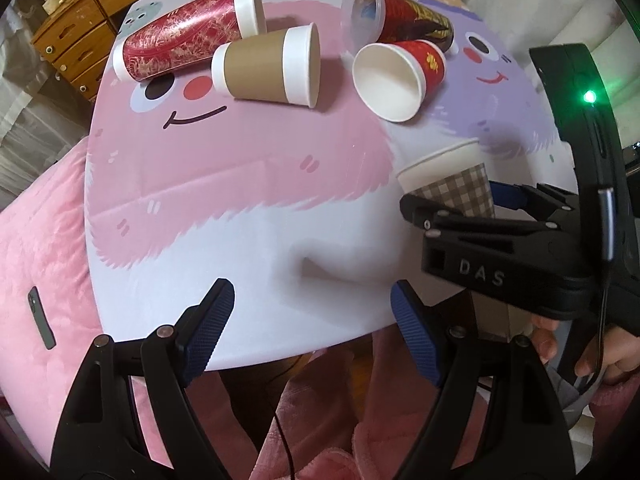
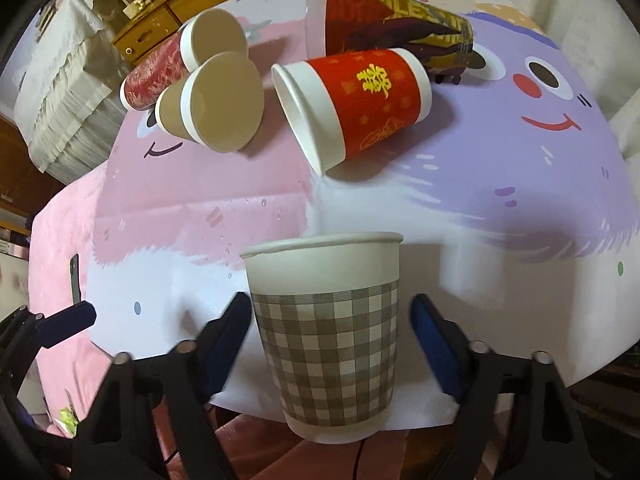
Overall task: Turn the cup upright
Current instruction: 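Grasp the checkered cup with the right gripper while the left gripper releases it, then lower the upright checkered cup onto the tablecloth and open the right gripper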
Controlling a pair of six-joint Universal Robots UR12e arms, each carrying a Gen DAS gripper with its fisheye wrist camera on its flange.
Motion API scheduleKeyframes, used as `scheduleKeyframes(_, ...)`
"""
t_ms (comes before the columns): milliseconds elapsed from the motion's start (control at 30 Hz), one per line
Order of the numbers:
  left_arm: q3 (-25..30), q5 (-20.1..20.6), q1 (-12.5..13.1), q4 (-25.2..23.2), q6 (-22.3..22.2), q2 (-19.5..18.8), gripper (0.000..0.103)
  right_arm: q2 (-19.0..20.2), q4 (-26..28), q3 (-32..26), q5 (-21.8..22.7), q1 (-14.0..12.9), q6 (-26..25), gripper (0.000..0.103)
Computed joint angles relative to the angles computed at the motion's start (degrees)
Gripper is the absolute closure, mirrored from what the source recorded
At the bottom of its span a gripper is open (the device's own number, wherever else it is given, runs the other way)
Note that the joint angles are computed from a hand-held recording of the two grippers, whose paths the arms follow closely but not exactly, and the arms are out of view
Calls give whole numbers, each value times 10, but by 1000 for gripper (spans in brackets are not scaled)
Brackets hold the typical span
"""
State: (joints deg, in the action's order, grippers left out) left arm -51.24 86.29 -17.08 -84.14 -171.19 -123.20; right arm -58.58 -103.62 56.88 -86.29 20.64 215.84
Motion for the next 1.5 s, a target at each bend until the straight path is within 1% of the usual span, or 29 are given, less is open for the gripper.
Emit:
scheduleKeyframes(33, 0, 4, -1, 1, 2, 0, 25, 3, 0, -3, -1, 1, 4, 32)
scheduleKeyframes(67, 0, 8, -1, 2, 4, 0, 25, 4, -1, -5, 0, 2, 6, 37)
scheduleKeyframes(133, 1, 11, -1, 5, 8, 0, 25, 7, 1, -10, -6, 2, 7, 37)
scheduleKeyframes(200, 4, 17, -2, 9, 8, -2, 24, 8, -1, -14, -22, 5, 13, 38)
scheduleKeyframes(233, 3, 24, -3, 17, 7, -1, 24, -1, -6, -6, -32, 5, 16, 38)
scheduleKeyframes(367, 4, 28, -2, 34, 7, -3, 24, -18, -71, 23, -83, 12, 34, 38)
scheduleKeyframes(433, 5, 25, -1, 40, 8, -3, 24, -24, -106, 35, -123, 18, 46, 39)
scheduleKeyframes(567, 11, 24, 0, 39, 8, -6, 25, -37, -204, 77, -219, 36, 56, 39)
scheduleKeyframes(700, 16, 24, 2, 43, 7, -9, 25, -38, -321, 118, -314, 55, 42, 40)
scheduleKeyframes(800, 14, 14, 5, 60, 8, -8, 25, -31, -364, 130, -372, 68, 27, 40)
scheduleKeyframes(900, 19, 17, 6, 66, 16, -10, 25, -24, -375, 136, -400, 76, 28, 40)
scheduleKeyframes(933, 21, 19, 6, 65, 19, -11, 25, -22, -372, 135, -404, 78, 29, 40)
scheduleKeyframes(1000, 23, 21, 6, 60, 22, -12, 24, -19, -367, 136, -398, 79, 30, 40)
scheduleKeyframes(1033, 29, 19, 7, 52, 24, -15, 25, -18, -375, 137, -406, 82, 24, 40)
scheduleKeyframes(1133, 37, 10, 8, 42, 23, -19, 25, -22, -377, 148, -405, 85, 3, 40)
scheduleKeyframes(1167, 37, 6, 9, 42, 20, -19, 25, -24, -376, 151, -400, 85, -3, 40)
scheduleKeyframes(1267, 57, 5, 9, 17, 9, -29, 25, -34, -354, 158, -376, 84, -4, 40)
scheduleKeyframes(1300, 66, 5, 8, 3, 5, -33, 25, -37, -342, 159, -365, 82, -1, 39)
scheduleKeyframes(1367, 70, 4, 8, -4, -3, -35, 25, -43, -315, 160, -342, 79, 5, 38)
scheduleKeyframes(1433, 76, -2, 9, -19, -12, -38, 25, -46, -277, 155, -313, 75, 7, 24)
scheduleKeyframes(1467, 78, -6, 9, -25, -13, -39, 25, -48, -271, 157, -305, 75, 4, 17)
scheduleKeyframes(1500, 79, -6, 9, -28, -13, -39, 25, -50, -264, 157, -295, 75, -2, 17)
